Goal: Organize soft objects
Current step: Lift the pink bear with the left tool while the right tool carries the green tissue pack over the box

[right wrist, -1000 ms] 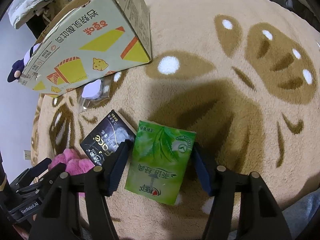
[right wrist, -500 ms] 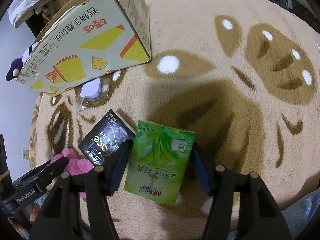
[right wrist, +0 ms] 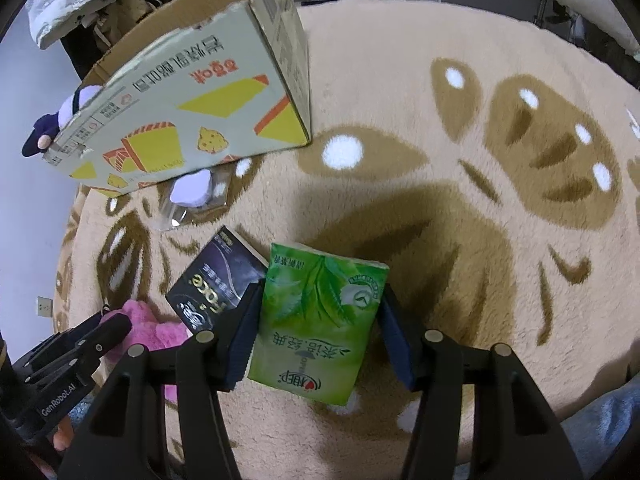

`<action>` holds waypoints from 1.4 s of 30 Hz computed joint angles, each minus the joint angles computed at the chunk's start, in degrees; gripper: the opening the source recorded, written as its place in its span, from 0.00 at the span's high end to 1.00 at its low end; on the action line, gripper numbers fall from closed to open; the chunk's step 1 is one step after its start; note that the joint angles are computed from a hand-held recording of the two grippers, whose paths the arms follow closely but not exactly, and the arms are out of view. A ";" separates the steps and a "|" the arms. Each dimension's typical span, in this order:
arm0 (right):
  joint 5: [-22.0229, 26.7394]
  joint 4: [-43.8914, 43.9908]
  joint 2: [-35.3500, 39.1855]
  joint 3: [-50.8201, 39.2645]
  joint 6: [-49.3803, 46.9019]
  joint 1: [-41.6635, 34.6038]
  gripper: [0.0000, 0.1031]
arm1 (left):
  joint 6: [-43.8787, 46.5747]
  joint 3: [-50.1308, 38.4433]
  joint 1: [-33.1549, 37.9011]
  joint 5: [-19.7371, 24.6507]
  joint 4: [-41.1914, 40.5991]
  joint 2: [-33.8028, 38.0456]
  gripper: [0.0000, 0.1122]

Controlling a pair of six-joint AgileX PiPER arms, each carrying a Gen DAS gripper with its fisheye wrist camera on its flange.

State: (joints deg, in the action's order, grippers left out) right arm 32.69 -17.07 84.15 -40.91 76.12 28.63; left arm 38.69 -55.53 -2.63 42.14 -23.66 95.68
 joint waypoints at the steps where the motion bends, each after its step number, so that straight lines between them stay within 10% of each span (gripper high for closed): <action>1: 0.26 -0.61 -0.26 -0.13 0.53 0.14 0.42 | 1.05 0.74 0.08 -0.85 -0.76 -1.12 0.70; 17: 9.73 -31.66 -12.50 2.30 29.91 11.97 0.42 | 16.90 10.66 2.86 -18.41 -19.12 -16.52 0.69; 26: 17.60 -43.89 -14.06 1.93 40.26 19.73 0.42 | 39.62 14.79 8.01 -17.06 -42.89 -24.28 0.69; 42: 26.26 -52.56 -14.56 -2.65 38.59 25.10 0.42 | 55.03 13.84 4.91 -22.03 -59.98 -26.49 0.69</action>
State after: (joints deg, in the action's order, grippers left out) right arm 58.95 -69.64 69.59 -43.57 114.71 53.73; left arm 93.72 -41.69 2.29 20.11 -83.64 69.20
